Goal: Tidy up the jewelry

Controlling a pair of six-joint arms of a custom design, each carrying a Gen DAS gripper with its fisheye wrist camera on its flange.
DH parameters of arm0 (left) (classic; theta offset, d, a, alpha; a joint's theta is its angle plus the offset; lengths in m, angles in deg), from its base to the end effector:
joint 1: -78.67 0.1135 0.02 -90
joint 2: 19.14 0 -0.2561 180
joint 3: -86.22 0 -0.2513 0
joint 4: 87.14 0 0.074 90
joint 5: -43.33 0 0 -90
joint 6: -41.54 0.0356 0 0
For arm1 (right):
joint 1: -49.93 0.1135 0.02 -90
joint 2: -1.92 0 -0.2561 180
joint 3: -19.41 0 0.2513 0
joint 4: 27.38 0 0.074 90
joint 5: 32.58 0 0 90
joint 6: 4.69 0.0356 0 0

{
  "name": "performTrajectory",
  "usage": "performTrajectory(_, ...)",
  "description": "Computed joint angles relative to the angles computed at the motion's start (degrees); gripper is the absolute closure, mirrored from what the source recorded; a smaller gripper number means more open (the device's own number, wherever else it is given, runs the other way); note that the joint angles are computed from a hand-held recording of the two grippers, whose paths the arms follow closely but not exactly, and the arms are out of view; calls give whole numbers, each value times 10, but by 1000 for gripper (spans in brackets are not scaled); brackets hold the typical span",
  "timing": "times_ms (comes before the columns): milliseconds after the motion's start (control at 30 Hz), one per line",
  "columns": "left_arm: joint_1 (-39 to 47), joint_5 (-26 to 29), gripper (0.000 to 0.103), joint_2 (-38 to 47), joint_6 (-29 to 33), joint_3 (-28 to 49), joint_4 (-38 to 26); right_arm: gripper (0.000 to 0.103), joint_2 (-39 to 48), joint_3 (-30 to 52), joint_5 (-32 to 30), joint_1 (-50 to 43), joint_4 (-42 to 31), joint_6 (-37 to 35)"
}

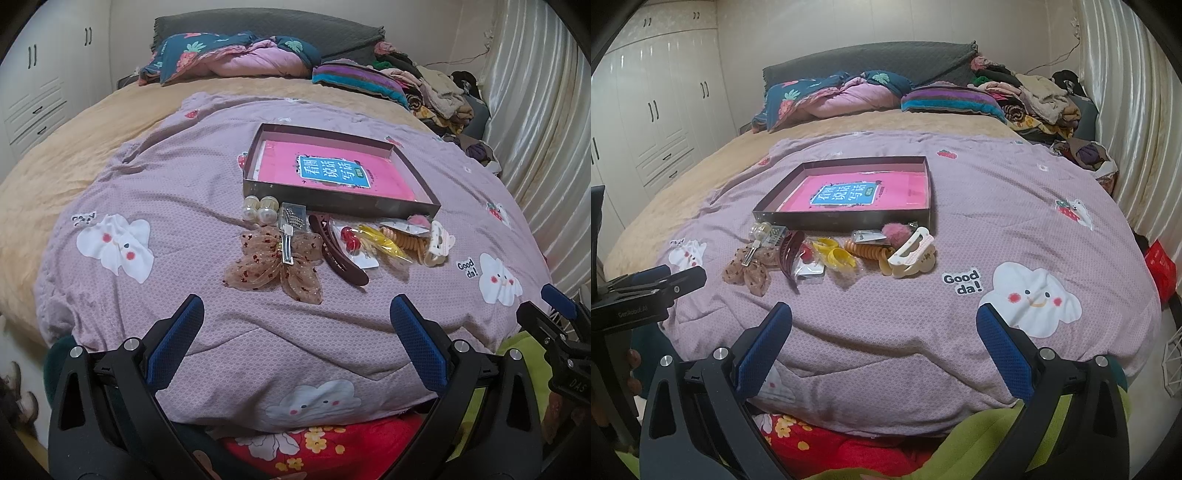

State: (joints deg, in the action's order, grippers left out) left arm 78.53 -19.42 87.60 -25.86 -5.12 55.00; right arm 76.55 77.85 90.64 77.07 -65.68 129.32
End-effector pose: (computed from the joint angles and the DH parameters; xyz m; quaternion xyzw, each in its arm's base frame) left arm 0.3918 -0.0173 0.1932 0.2508 0.8974 -0.1655 0.3230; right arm 0.2347 0.0984 0.2059 0.2201 0.8900 -0.0514 0.3961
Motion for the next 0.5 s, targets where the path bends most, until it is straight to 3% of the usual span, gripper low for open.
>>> performTrajectory(500,-22,6,8,15,3,14,-18,4,-38,-31,5,-42,18,-24)
